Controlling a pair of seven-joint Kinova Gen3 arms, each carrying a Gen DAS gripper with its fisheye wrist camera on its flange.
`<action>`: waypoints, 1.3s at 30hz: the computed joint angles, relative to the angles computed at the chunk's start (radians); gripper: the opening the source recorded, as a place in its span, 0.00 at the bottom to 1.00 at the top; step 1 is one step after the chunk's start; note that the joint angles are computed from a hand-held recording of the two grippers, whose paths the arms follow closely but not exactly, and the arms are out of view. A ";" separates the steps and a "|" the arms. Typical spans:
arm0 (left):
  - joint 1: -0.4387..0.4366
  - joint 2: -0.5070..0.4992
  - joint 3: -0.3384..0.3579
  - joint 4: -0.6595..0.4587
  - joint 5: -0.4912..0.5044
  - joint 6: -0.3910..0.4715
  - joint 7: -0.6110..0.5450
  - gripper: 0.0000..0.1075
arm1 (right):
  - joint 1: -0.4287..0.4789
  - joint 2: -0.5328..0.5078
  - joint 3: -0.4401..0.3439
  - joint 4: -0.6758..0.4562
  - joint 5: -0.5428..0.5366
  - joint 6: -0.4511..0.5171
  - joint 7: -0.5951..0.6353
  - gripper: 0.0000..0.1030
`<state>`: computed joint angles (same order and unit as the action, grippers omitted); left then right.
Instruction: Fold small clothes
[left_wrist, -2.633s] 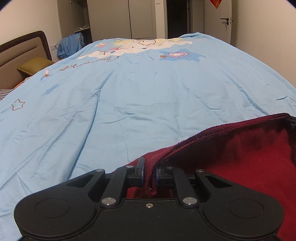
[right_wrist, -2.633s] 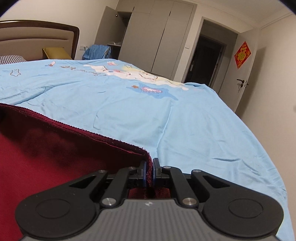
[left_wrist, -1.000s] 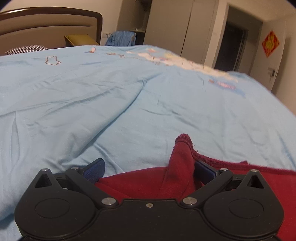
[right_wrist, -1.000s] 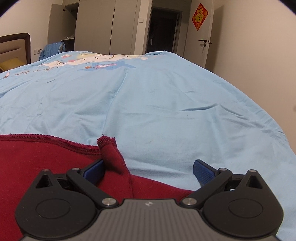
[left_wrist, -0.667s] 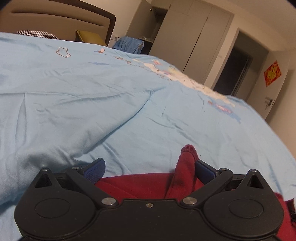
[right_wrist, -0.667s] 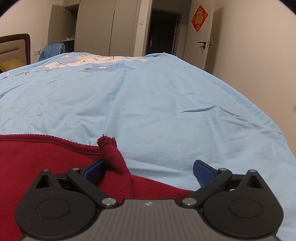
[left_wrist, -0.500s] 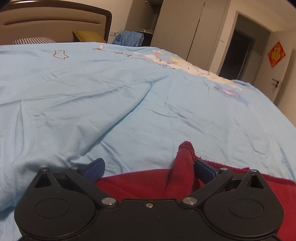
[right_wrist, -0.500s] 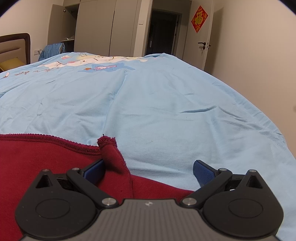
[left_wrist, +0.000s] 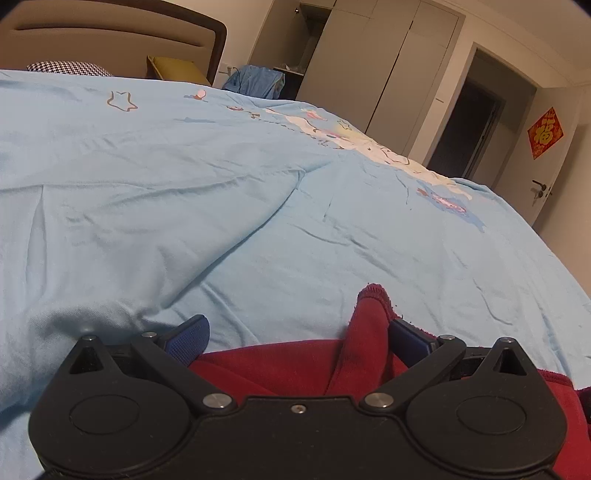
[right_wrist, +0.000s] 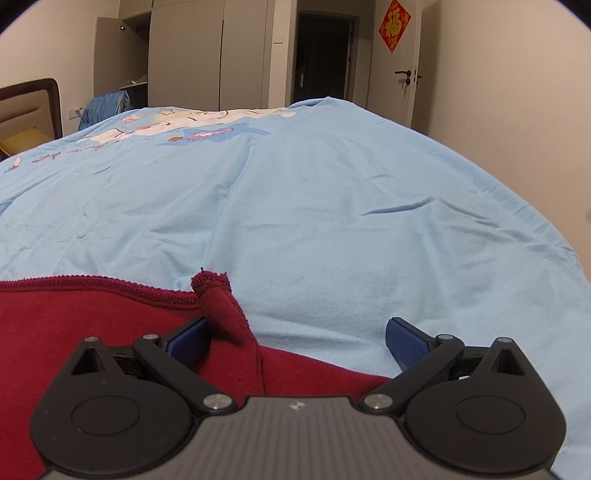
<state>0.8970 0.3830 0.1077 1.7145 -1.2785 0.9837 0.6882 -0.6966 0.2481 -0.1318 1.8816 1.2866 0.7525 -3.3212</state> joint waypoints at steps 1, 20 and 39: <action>-0.002 -0.001 0.001 0.000 0.004 -0.001 -0.005 0.95 | 0.003 -0.001 -0.001 -0.002 -0.008 -0.002 0.008 1.00; 0.066 -0.096 0.109 -0.137 0.190 0.325 -0.286 0.95 | -0.190 -0.121 -0.186 0.073 0.132 0.295 -0.052 1.00; 0.259 -0.149 0.081 -0.046 0.233 0.352 -0.162 0.95 | -0.376 -0.085 -0.245 0.119 0.055 0.380 -0.091 1.00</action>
<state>1.1562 0.2339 0.1887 1.6684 -1.0452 1.3362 0.5262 -1.0722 0.1633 -0.3767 2.0010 1.3417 1.1325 -3.4125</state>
